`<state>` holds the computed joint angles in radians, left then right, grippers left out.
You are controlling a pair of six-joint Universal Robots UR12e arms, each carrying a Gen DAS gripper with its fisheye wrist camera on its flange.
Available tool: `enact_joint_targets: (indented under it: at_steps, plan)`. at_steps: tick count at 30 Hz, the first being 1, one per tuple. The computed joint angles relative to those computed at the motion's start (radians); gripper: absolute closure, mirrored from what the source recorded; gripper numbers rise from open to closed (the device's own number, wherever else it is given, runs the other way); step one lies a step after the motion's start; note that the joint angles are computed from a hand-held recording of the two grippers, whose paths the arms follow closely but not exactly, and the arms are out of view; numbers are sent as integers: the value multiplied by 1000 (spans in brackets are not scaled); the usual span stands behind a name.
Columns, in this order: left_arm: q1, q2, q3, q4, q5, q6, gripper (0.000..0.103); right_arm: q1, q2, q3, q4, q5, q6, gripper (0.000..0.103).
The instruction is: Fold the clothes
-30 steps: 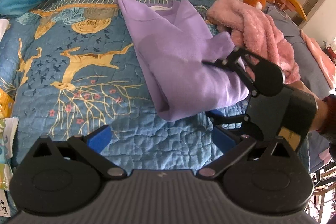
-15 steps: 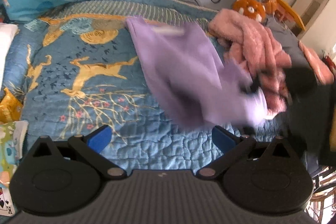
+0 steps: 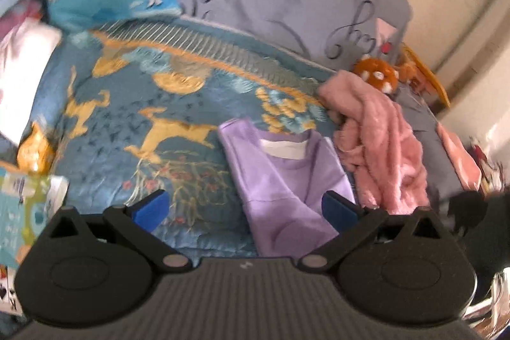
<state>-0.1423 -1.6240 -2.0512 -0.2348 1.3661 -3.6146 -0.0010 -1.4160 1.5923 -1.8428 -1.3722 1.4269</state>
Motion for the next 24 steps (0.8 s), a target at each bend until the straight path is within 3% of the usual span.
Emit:
enact_joint_targets:
  at_steps: [6,10,13,19,24]
  plan:
    - [0,-12,14,-33,9,20,0,72,227,-349,357,-171,205,64]
    - [-9,-23,24,-40,18,44,0,107,331,-505,521,-228,251,62]
    - [-8,-29,30,-49,18,43,0,129,367,-555,550,-261,255,63]
    - [-5,-36,36,-62,15,42,0,166,376,-579,546,-335,122,64]
    - [-13,-55,53,-68,-29,112,0,184,443,-664,539,-355,160,63]
